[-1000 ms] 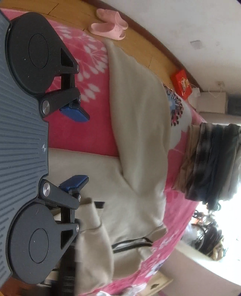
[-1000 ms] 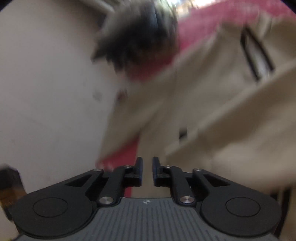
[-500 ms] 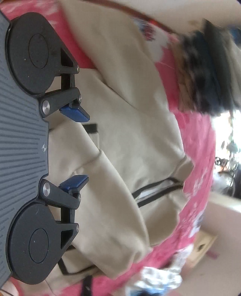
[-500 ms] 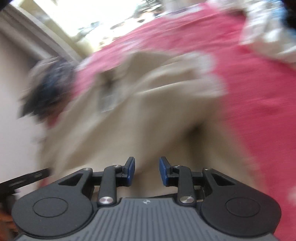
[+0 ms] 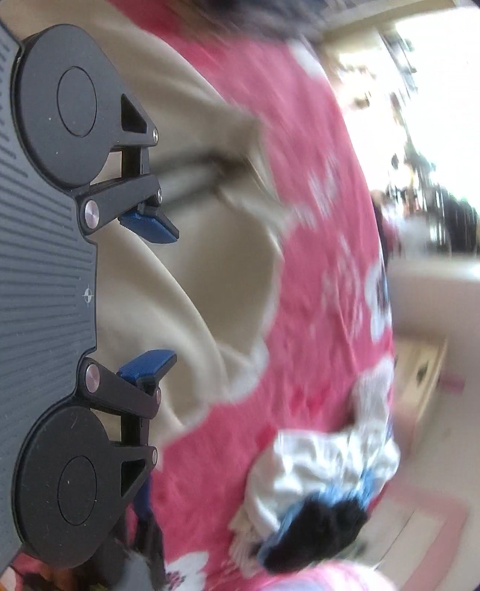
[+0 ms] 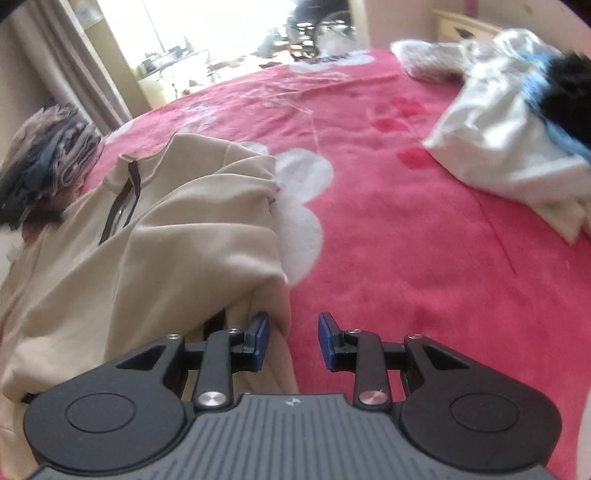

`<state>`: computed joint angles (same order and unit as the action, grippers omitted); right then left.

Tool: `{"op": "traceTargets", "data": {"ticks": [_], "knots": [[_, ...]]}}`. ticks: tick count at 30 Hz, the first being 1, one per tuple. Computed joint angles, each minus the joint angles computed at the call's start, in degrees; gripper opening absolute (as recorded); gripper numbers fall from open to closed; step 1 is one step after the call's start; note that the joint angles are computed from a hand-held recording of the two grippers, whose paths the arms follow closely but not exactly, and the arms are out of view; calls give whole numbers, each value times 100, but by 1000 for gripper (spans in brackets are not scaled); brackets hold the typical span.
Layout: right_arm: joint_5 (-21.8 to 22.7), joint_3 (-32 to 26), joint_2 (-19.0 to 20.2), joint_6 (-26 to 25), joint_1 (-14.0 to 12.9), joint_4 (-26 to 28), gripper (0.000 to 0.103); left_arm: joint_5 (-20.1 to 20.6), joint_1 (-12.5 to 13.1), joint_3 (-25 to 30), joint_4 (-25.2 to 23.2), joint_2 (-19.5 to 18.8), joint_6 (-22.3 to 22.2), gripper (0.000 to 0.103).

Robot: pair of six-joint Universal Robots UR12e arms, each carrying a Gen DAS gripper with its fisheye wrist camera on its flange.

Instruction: Fold clothes

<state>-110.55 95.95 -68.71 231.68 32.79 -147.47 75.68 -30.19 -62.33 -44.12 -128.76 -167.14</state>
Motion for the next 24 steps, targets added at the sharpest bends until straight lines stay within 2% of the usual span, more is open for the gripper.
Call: {"op": "traceTargets", "data": {"ticks": [2, 6, 11, 13, 14, 16, 18, 22, 24], "knots": [[39, 7, 17, -174, -10, -56, 32, -20, -131, 616, -485, -348, 290, 68], [-95, 161, 24, -385, 7, -494, 32, 322, -385, 1833, -1410, -1057, 654, 68], [-74, 344, 88, -310, -33, -1127, 32, 750, -566, 3667, -3243, -2040, 235, 64], [-49, 402, 113, -247, -25, -1346, 30, 1040, -628, 4286, -3784, -2369, 107, 55], [-39, 434, 119, -200, -18, -1466, 21, 1141, -645, 4452, -3918, -2460, 12, 47], [-105, 448, 134, -136, 23, -1554, 10, 1266, -656, 4596, -4013, -2538, -216, 34], [-201, 449, 151, -104, 76, -1618, 5, 1149, -615, 4440, -3860, -2449, -484, 16], [-541, 409, 156, -52, 216, -1531, 3, 402, -398, 3667, -3079, -2036, -1254, 10], [-637, 438, 123, 132, 278, -1391, 1, -35, -251, 3148, -2530, -1809, -1864, 9]]}}
